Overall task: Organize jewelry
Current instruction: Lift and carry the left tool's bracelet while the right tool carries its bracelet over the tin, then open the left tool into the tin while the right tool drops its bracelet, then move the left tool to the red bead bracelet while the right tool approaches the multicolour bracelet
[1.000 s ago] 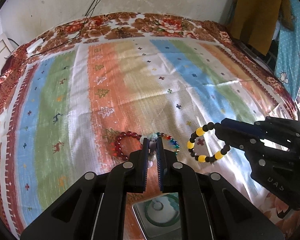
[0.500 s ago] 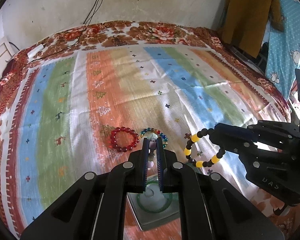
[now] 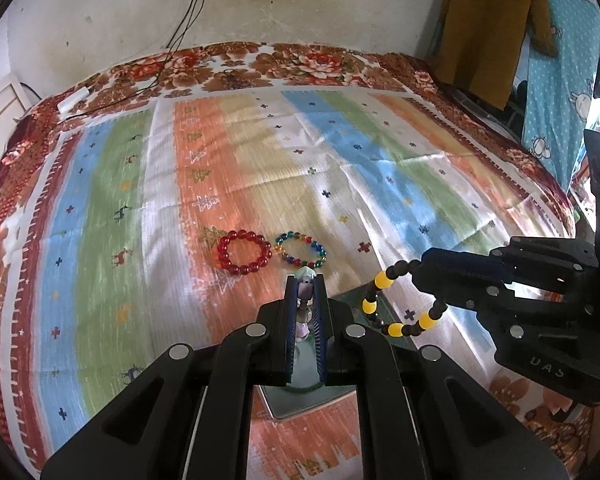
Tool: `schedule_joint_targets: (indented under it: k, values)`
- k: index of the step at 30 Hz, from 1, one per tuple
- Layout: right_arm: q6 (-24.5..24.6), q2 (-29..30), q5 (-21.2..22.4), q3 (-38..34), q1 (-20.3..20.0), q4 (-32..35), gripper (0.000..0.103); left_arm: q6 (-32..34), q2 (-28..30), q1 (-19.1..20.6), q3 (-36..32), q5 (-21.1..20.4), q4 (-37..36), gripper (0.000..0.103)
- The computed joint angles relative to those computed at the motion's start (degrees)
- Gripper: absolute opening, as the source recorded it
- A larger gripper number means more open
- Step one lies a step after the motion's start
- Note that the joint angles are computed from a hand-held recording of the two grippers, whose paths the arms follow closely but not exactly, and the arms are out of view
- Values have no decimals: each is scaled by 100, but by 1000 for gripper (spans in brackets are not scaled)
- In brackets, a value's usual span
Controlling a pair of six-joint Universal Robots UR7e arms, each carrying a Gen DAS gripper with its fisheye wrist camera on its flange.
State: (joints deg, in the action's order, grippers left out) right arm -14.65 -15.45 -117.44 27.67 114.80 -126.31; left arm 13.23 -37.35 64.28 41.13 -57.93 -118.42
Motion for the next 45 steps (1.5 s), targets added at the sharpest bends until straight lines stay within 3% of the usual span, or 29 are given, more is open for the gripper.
schedule_joint_targets:
  k: [8,14,16,18,20,22,29,33,42,45]
  values:
    - [-57,-177,123,392,15,-17,12,37,-288,-56,577,56,-280,7]
    - [-20,-157,136,348,0,9,13,-79,-201,-10,417,108,-120,8]
    - [64,-130,106,294,-21,70,20,-154,-144,19,297,162,-9,13]
    - [79,-122,8,278,-28,63,38,-233,-104,40,205,266,30,20]
    - [49,-128,-146,320,-20,-85,48,-276,-100,54,173,323,6,28]
    - [105,-156,-140,352,-38,-137,49,-333,-110,64,156,352,-29,30]
    - [121,-117,-242,297,-57,-129,59,-320,-91,54,146,475,-91,56]
    - [213,-83,-364,259,-89,-249,64,-321,-53,56,118,538,-127,64]
    - [457,349,-410,-610,-171,230,64,-351,298,139,-487,696,216,65]
    - [453,582,-439,-1056,-190,459,64,-415,574,191,-1026,711,452,66]
